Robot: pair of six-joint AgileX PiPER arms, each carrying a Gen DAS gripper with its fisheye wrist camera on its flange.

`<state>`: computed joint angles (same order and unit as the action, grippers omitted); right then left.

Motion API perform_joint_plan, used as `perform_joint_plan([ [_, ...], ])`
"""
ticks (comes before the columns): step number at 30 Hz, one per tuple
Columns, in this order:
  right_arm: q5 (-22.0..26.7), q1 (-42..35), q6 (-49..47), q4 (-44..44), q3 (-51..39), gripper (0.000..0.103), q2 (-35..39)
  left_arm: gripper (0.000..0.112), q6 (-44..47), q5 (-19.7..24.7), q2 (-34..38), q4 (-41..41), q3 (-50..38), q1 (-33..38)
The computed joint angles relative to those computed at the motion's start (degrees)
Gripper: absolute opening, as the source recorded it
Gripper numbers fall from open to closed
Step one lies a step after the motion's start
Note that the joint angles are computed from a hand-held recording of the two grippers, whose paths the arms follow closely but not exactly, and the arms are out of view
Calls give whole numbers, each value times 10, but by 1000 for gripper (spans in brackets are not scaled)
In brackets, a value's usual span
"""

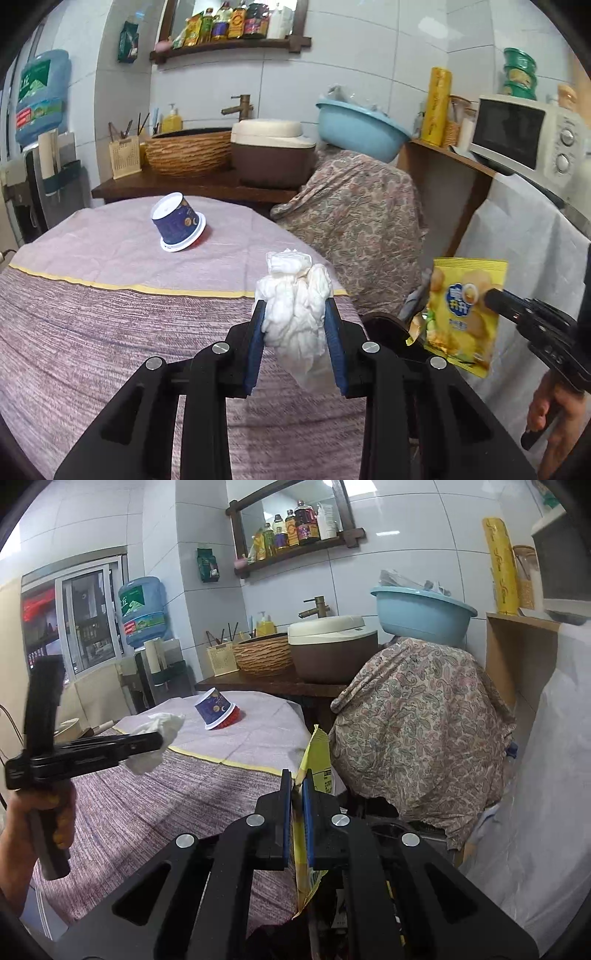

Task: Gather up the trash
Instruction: 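Carry the snack packet and tissue over the bin with both grippers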

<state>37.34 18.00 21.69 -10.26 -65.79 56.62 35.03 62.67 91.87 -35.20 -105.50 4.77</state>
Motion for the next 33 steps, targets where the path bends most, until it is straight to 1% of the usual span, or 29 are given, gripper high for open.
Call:
perform_joint_plan([
  [2,5,4,15,-12,16,7,-15,31,23,-21,-39,-10,54,-4],
  [6,18,19,61,-57,46,7,-40,31,52,-24,-82,-49,113,-1],
  [9,28,22,83,-75,70,7,-58,31,58,-43,-113,-53,158,-19],
  [13,22,-13,60,-43,106,7,-77,31,54,-49,-136,-63,198,-44],
  [15,17,-32,48,-30,124,7,-82,31,42,-66,-143,-57,218,-61],
  [19,-6,-85,-4,30,171,7,-90,31,15,-121,-165,-17,265,-109],
  [20,-12,-93,-6,33,183,7,-88,31,12,-129,-172,-13,276,-116],
  [23,-35,-133,-45,74,221,7,-74,31,-1,-123,-162,-22,282,-131],
  [25,-52,-163,-86,111,241,7,-58,31,-16,-133,-159,-7,285,-146],
  [28,-77,-197,-145,162,265,7,-29,31,-18,-135,-154,-5,290,-156],
  [33,-123,-215,-179,190,293,7,28,31,-35,-151,-147,16,298,-180],
])
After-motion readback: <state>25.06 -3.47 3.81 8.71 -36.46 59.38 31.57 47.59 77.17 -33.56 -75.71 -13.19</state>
